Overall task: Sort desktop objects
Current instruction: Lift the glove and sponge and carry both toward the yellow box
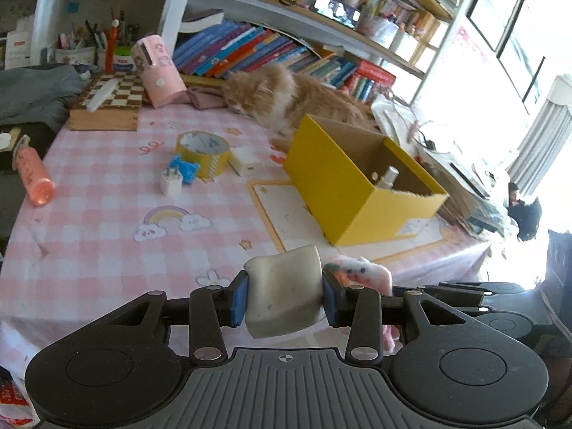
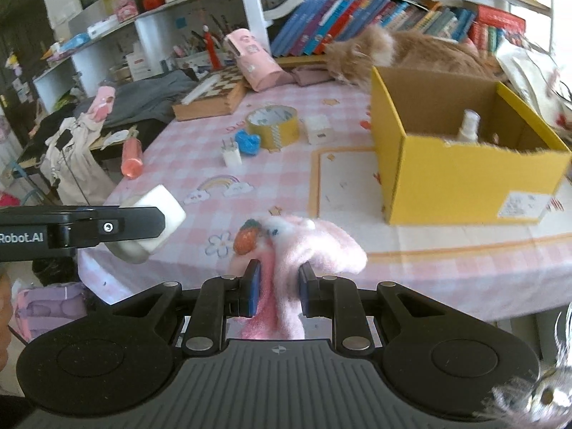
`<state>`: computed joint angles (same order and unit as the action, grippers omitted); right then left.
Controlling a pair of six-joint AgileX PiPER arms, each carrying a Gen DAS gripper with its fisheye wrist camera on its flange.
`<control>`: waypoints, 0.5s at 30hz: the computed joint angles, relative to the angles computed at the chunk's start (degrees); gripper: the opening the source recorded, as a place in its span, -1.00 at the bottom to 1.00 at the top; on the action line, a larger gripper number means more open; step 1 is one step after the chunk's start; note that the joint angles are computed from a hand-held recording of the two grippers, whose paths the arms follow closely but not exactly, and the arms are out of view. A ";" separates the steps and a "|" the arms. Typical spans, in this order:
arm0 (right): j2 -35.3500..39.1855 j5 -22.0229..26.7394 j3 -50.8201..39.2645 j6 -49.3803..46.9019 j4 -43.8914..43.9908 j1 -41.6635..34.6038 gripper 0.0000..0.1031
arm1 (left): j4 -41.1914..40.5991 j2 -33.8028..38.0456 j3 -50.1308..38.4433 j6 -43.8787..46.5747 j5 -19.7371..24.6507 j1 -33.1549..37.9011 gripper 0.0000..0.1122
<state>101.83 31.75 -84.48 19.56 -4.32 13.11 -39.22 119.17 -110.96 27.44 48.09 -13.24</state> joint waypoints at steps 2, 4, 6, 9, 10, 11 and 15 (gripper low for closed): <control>-1.41 -0.36 1.97 3.26 -2.53 0.71 -0.62 | -1.13 -0.80 1.50 1.47 0.09 -0.01 -0.30; -2.65 -0.66 3.70 6.64 -5.37 1.46 -0.62 | -2.27 -1.68 3.25 3.15 0.00 -0.10 -0.29; -3.88 -0.75 5.30 9.48 -7.72 2.14 -0.62 | -3.46 -2.42 4.73 4.75 -0.04 -0.18 -0.29; -5.61 -0.78 7.53 11.73 -9.78 2.79 -0.62 | -4.48 -2.61 5.41 5.41 0.20 -0.39 -0.30; -5.89 -0.57 7.83 11.94 -9.97 2.94 -0.62 | -4.92 -2.45 5.33 5.38 0.56 -0.39 -0.29; -6.47 -0.42 8.57 12.52 -10.43 3.15 -0.62 | -5.30 -2.36 5.34 5.39 0.82 -0.40 -0.29; -8.95 -0.18 11.68 17.89 -14.84 3.97 -0.62 | -6.33 -1.25 4.12 5.66 2.95 -0.80 -0.30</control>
<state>92.88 31.57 -72.80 37.44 -19.17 17.08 -45.55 117.92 -106.85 33.10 51.04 -14.04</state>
